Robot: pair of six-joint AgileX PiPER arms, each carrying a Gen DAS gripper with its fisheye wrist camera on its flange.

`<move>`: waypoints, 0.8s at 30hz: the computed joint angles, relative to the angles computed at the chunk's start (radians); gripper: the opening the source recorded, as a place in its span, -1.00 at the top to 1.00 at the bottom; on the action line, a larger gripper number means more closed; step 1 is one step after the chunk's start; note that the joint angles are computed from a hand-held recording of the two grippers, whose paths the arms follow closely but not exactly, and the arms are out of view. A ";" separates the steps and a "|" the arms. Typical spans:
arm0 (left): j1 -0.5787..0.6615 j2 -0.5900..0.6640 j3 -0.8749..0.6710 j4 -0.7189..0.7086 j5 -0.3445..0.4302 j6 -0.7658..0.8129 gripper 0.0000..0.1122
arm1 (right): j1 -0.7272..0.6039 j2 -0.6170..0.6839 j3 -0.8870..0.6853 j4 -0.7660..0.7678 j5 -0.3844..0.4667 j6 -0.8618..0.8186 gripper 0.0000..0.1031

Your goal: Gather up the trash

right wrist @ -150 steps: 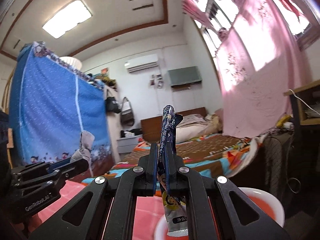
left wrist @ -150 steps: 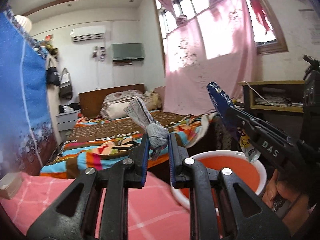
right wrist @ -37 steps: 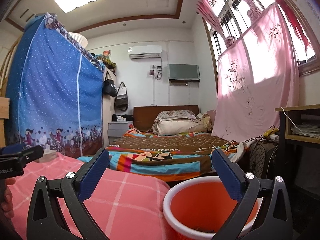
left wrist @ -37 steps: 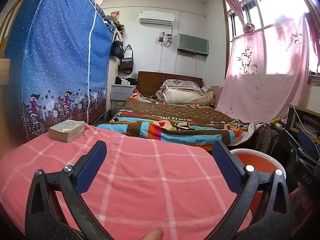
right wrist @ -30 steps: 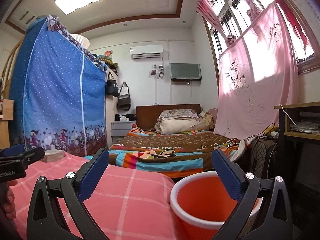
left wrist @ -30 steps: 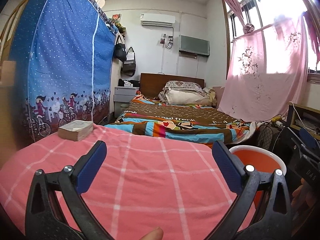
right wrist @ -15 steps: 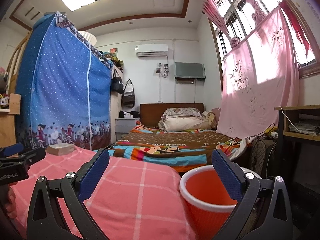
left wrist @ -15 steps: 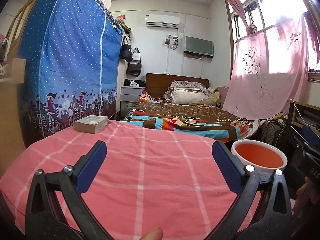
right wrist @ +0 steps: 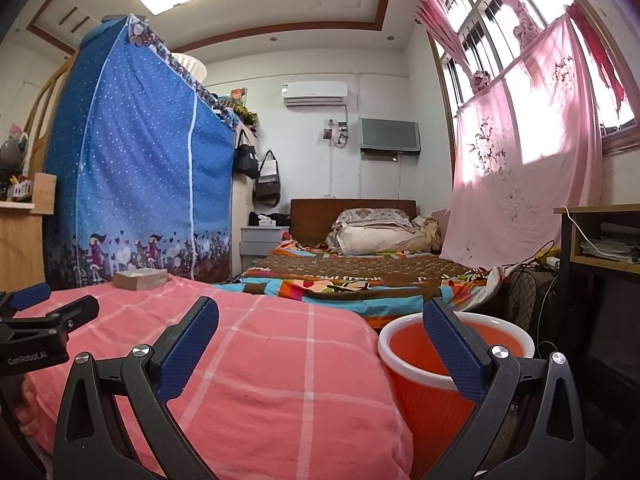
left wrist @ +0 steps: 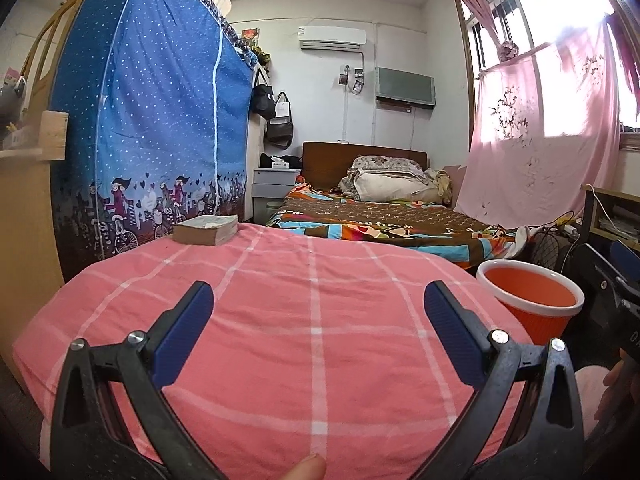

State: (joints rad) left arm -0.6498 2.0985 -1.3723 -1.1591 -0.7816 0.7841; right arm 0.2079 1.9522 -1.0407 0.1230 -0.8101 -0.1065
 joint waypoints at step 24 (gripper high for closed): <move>-0.002 0.018 0.061 0.019 -0.054 -0.060 -0.84 | 0.005 0.063 0.034 -0.027 -0.077 0.029 -1.00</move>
State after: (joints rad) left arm -0.6515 2.1162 -1.3117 -1.1402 -0.8351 0.7238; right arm 0.2130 2.0150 -1.0064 0.0956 -0.8872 -0.0779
